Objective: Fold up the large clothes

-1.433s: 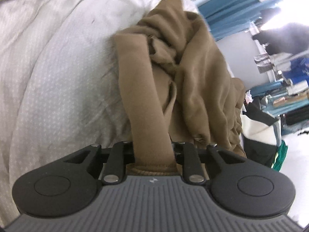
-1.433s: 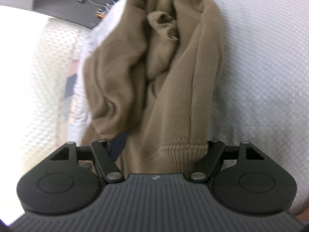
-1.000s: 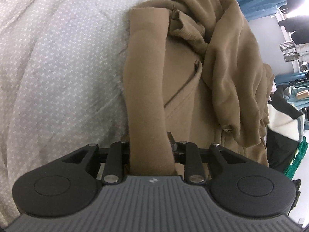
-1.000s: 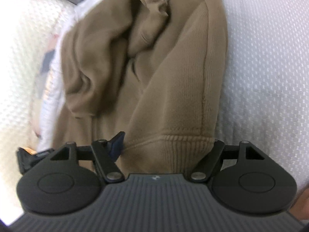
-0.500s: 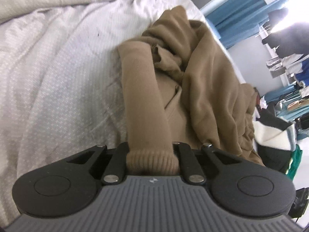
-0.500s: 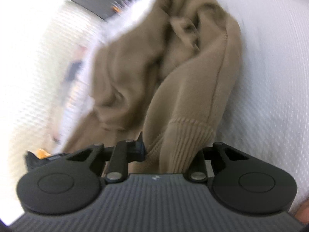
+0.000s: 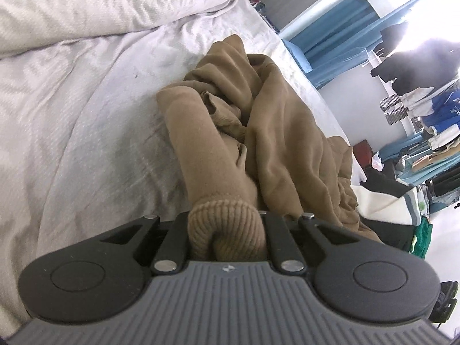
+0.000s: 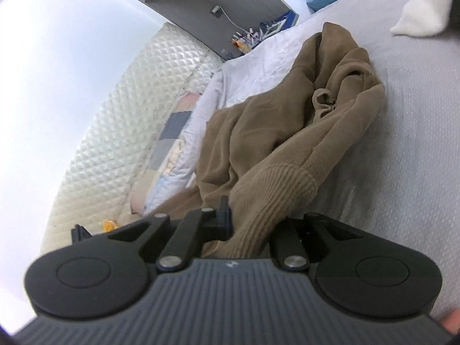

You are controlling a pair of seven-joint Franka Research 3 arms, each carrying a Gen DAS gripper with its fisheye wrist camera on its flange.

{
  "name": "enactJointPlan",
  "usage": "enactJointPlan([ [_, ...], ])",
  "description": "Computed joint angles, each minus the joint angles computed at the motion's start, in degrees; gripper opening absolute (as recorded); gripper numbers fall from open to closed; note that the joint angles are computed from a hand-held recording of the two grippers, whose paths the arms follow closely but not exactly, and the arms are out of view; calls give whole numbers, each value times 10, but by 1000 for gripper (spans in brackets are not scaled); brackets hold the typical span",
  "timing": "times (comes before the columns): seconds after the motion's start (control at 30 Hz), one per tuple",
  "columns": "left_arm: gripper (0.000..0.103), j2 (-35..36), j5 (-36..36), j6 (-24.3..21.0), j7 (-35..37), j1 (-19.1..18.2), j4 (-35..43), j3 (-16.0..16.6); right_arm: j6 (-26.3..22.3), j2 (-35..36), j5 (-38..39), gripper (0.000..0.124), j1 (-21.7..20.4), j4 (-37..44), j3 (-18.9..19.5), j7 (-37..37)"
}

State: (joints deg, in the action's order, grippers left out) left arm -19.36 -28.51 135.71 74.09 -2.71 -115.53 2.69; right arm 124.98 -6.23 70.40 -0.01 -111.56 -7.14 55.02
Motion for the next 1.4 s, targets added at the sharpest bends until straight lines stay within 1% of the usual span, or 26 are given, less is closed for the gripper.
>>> enactJointPlan([
  [0.13,11,-51,-5,-3,2,-5,-32,5,-10,-25,24,12,-1,-22,-7,-12],
  [0.23,11,-109,-27,-14,-3,-21,-64,18,-23,-51,32,12,-1,-34,-15,-17],
  [0.3,11,-150,-31,-16,1,-34,-88,25,-34,-78,45,12,-1,-57,-27,-14],
  [0.4,11,-212,-29,-32,-25,-44,-125,31,-38,-130,59,12,-2,-105,-43,-9],
  [0.5,11,-266,-30,-26,-58,-54,-166,36,-39,-174,51,12,1,-140,-54,-3],
  [0.57,11,-278,-27,-20,-74,-63,-176,42,-32,-187,50,12,7,-151,-56,4],
  [0.63,11,-270,-17,-10,-72,-74,-171,48,-18,-184,51,12,16,-147,-54,5],
  [0.7,12,-249,-21,12,-64,-89,-158,58,-5,-168,59,12,25,-135,-54,4],
  [0.8,13,-190,-35,54,-47,-108,-112,72,38,-124,88,12,37,-94,-43,18],
  [0.9,13,-110,-40,92,-45,-106,-42,68,87,-69,127,12,45,-44,-28,25],
  [0.97,14,-54,-52,106,-48,-101,8,64,127,-27,157,12,49,-4,-12,29],
  [1.03,14,7,-53,114,-50,-86,64,53,166,18,174,12,50,41,4,44],
  [1.07,15,32,-53,119,-58,-78,86,45,184,41,172,13,49,65,13,54],
  [1.13,15,92,-39,122,-70,-58,140,30,224,92,152,13,47,119,32,102],
  [1.23,16,166,-27,132,-85,-35,198,8,271,166,92,13,43,194,56,185],
  [1.3,16,207,-11,147,-84,-22,219,-7,285,208,51,13,40,233,66,231],
  [1.33,17,225,-3,165,-78,-17,219,-15,288,230,39,13,36,252,71,250],
  [1.37,18,238,-10,176,-65,-10,217,-23,292,250,30,13,33,268,76,261],
  [1.4,18,253,-32,182,-40,-1,217,-33,300,267,30,13,28,278,84,263],
])
